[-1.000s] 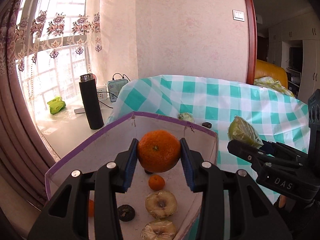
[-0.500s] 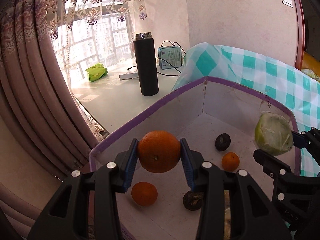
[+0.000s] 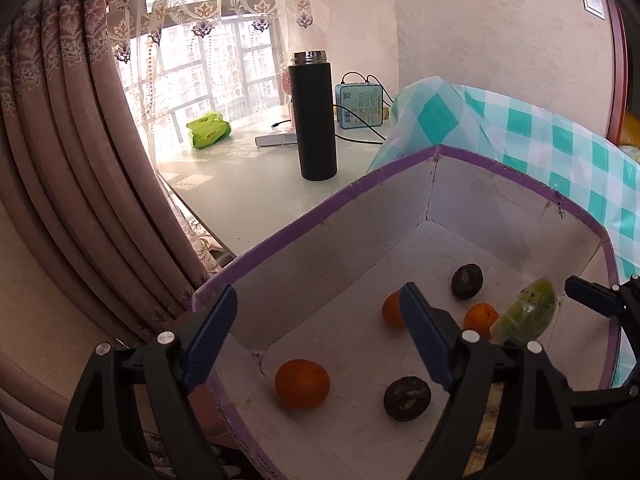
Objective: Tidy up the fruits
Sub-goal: 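Open both tools to release the mandarin and green slice into the box, then move the right tool to the dark dried fruit and grasp it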
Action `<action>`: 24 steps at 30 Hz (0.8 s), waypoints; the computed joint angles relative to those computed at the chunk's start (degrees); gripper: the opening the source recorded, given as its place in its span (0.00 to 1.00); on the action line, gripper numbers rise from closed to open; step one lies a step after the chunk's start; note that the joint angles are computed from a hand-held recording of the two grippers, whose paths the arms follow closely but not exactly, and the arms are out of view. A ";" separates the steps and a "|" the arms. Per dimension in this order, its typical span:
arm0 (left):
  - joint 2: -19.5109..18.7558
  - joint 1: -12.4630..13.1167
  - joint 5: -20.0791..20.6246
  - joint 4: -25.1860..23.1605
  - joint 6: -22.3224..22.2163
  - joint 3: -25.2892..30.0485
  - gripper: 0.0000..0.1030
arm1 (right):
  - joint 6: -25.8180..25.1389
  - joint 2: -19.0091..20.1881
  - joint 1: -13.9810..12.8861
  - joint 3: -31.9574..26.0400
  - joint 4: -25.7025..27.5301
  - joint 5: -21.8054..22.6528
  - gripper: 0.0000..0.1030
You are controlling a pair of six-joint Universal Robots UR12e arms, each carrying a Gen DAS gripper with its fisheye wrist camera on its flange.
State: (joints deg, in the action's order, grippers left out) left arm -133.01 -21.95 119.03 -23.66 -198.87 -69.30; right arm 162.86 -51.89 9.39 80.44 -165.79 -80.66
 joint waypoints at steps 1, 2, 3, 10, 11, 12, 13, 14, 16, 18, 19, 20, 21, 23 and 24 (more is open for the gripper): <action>-0.03 -0.10 0.54 -0.04 -0.14 0.07 0.91 | 0.23 -0.12 -0.14 0.28 -0.73 0.71 0.84; -0.12 -0.26 1.32 -0.13 -0.17 0.25 0.94 | 0.32 -0.23 -0.23 0.41 -0.98 1.19 0.84; -0.24 -0.46 2.17 -0.18 0.10 0.43 0.95 | 0.41 -0.32 -0.32 0.61 -1.33 1.47 0.84; -2.68 -3.42 17.29 5.21 5.68 2.76 0.97 | 6.11 -1.36 -2.93 3.92 -10.30 9.42 0.84; -3.09 -3.97 19.66 9.21 7.21 2.86 0.97 | 7.61 -1.50 -3.42 4.54 -12.56 9.93 0.84; -3.26 -4.41 20.42 14.36 9.30 2.75 0.98 | 9.26 -1.59 -3.91 5.15 -14.94 10.09 0.84; -3.40 -4.79 19.46 20.21 12.02 2.51 0.98 | 11.06 -1.67 -4.48 5.79 -17.29 10.16 0.84; -3.62 -5.19 18.03 25.73 15.07 2.51 0.98 | 12.82 -1.69 -5.05 6.24 -19.07 10.15 0.84; -4.43 -6.16 14.49 34.17 20.96 3.39 0.98 | 16.47 -1.71 -6.23 7.12 -22.01 9.27 0.84; -4.47 -6.73 6.98 37.66 23.59 3.72 0.98 | 19.57 -1.65 -7.32 7.81 -24.15 7.14 0.84; -4.39 -6.86 2.12 38.30 24.22 3.74 0.98 | 20.55 -1.65 -7.84 8.16 -24.85 5.83 0.84; -4.56 -7.02 -2.42 38.20 24.62 4.15 0.98 | 21.28 -1.73 -8.27 8.57 -25.25 3.86 0.84; -4.85 -7.25 -6.36 37.43 24.91 4.66 0.98 | 22.00 -1.70 -8.75 8.82 -25.50 2.00 0.84; -5.92 -7.74 -13.69 34.34 25.57 6.46 0.98 | 23.63 -1.63 -9.77 9.33 -25.60 -1.95 0.84; -6.67 -7.92 -17.76 32.68 25.46 7.49 0.98 | 24.82 -1.58 -10.35 9.61 -25.55 -3.98 0.84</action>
